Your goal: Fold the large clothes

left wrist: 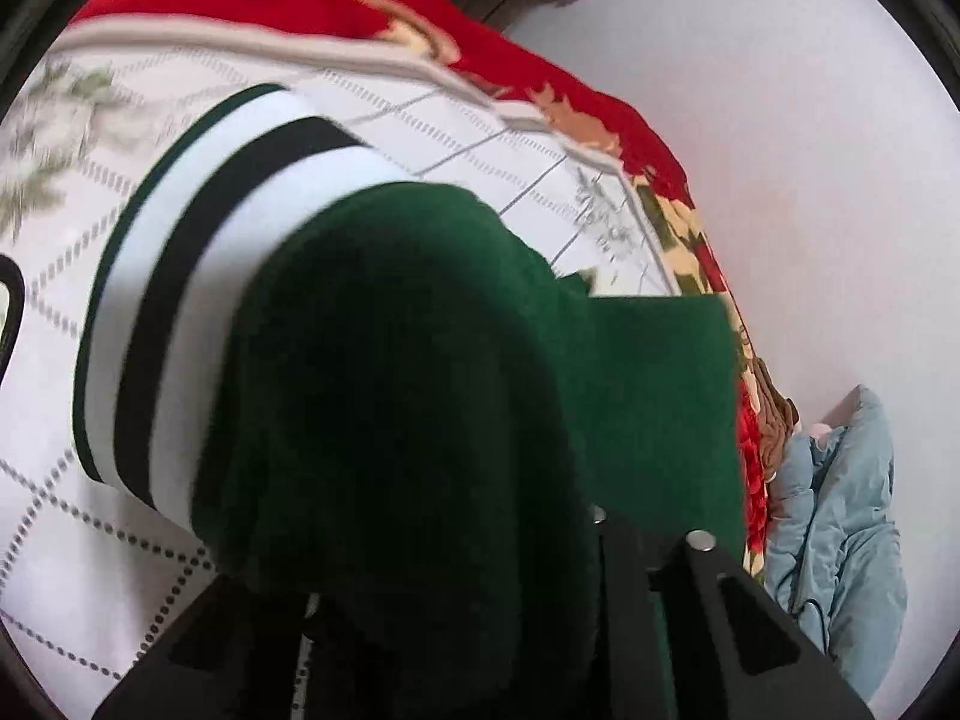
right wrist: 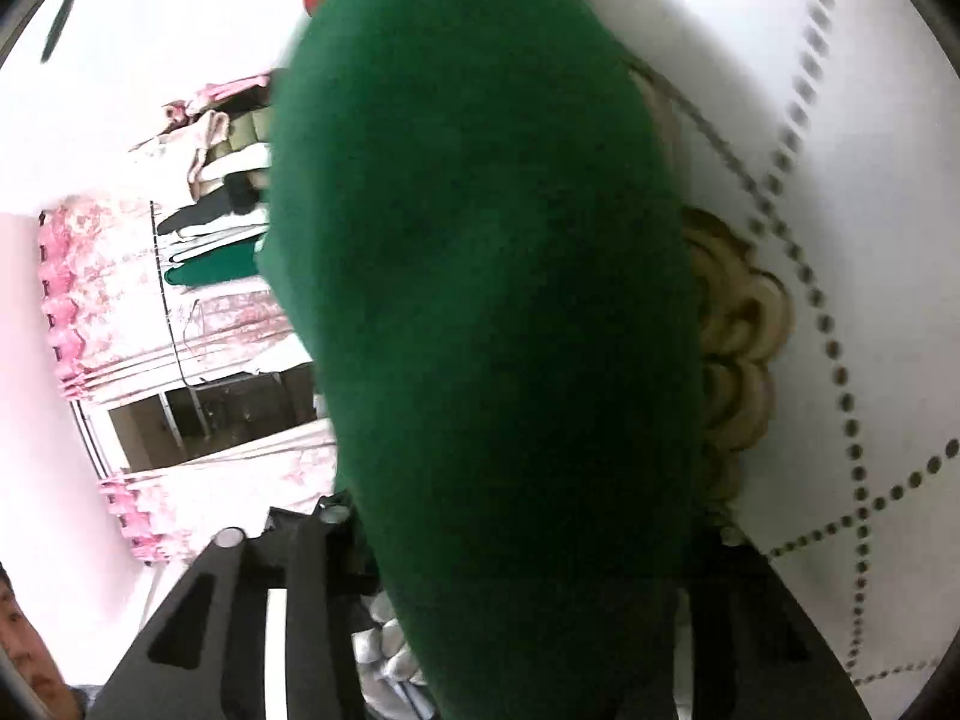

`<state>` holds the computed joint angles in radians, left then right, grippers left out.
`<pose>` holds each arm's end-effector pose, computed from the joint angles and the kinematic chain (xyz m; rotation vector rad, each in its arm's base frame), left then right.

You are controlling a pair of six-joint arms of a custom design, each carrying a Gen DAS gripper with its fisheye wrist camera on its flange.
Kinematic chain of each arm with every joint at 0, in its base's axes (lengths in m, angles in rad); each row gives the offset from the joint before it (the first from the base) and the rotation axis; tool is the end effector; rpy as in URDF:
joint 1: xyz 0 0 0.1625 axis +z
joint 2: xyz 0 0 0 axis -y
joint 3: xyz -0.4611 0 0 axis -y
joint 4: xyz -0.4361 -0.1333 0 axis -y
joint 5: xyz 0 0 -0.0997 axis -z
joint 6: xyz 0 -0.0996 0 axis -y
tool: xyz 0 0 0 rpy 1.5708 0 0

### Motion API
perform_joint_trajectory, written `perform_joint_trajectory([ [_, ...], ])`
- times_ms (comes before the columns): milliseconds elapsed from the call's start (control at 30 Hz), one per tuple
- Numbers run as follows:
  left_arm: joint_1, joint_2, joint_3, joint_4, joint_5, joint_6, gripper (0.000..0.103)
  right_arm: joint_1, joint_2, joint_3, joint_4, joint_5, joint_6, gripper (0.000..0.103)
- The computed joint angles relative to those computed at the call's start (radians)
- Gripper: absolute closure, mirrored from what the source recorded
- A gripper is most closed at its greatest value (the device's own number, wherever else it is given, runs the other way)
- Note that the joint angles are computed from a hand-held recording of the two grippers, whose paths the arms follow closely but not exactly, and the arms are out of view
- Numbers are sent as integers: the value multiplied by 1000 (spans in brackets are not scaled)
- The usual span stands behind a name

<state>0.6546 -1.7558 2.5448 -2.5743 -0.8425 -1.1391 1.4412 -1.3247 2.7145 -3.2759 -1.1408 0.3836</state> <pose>-0.1448 -0.3627 0.2548 -0.4181 2.7209 -1.0506 0.1328 -0.3337 0.1256 0.5850 2.5931 -0.3455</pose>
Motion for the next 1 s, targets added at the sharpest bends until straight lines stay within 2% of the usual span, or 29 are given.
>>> perform_joint_trajectory([
  [100, -23, 15, -63, 71, 18, 18, 88, 65, -45, -16, -2, -24, 47, 66],
  [300, -49, 105, -220, 158, 0, 89, 88, 196, -191, -106, 122, -97, 112, 68],
  [467, -37, 248, -346, 106, -60, 198, 88, 205, -368, -185, 309, -140, 103, 68],
  [533, -24, 327, -407, 58, -90, 253, 88, 182, -437, -213, 384, -144, 80, 68],
  [633, -5, 444, -492, -13, -130, 333, 88, 163, -484, -282, 451, -169, 63, 68],
  [733, 20, 586, -598, -83, -173, 418, 88, 77, -544, -341, 542, -145, -4, 68],
  [867, 59, 762, -738, -152, -232, 488, 88, -34, -533, -457, 628, -115, -92, 68],
  [1000, 95, 923, -872, -213, -284, 551, 88, -166, -502, -558, 700, -49, -184, 68],
])
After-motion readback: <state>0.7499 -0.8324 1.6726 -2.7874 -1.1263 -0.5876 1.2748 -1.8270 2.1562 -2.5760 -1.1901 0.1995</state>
